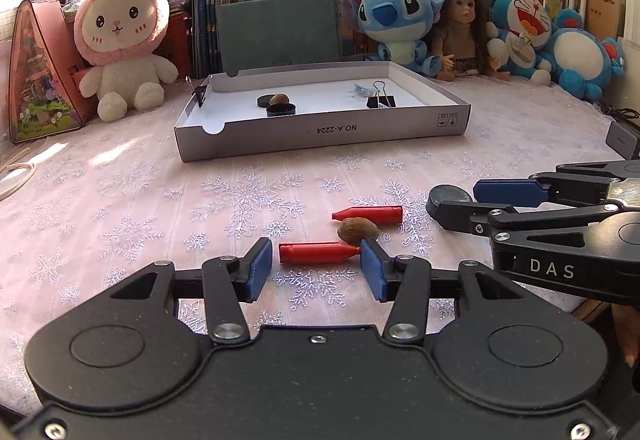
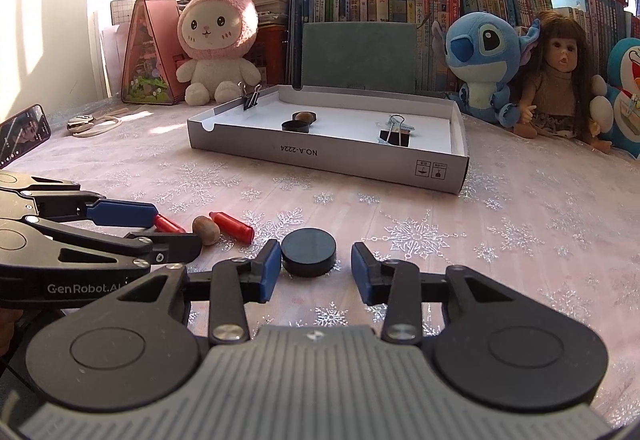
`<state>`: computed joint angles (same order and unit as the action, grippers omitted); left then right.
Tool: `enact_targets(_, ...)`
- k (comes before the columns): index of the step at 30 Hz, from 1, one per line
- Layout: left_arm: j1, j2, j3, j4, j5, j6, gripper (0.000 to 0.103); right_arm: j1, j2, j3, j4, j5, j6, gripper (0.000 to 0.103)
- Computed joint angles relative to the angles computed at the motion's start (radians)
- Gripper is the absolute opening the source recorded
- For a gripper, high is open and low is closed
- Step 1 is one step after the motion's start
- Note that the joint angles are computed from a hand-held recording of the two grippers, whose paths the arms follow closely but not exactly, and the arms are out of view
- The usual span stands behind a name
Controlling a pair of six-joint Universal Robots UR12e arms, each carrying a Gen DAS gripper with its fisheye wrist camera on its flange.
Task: Organize rigid objects
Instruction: 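Hold the red piece in the left gripper while the right grasps the black round lid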
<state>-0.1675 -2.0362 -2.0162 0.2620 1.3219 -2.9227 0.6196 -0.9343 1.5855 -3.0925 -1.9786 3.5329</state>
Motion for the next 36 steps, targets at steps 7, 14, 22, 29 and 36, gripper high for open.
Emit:
enact_targets(7, 0.0, -0.007, 0.001, 0.02, 0.016, -0.002, 0.047, 0.005, 0.012, -0.012, -0.007, -0.025, 0.002, 0.059)
enact_targets(14, 0.001, -0.013, 0.003, 0.031, 0.021, -0.026, 0.047, 0.021, 0.031, -0.033, -0.004, -0.101, -0.01, 0.064)
enact_targets(22, -0.002, -0.018, 0.002, 0.048, 0.03, -0.057, 0.043, 0.032, 0.047, -0.049, 0.003, -0.149, 0.009, 0.065)
enact_targets(29, -0.004, -0.019, 0.008, 0.045, 0.04, -0.081, 0.042, 0.044, 0.065, -0.067, -0.009, -0.185, 0.023, 0.065)
enact_targets(36, -0.003, -0.019, 0.016, 0.036, 0.047, -0.104, 0.042, 0.044, 0.067, -0.07, -0.004, -0.185, 0.034, 0.045)
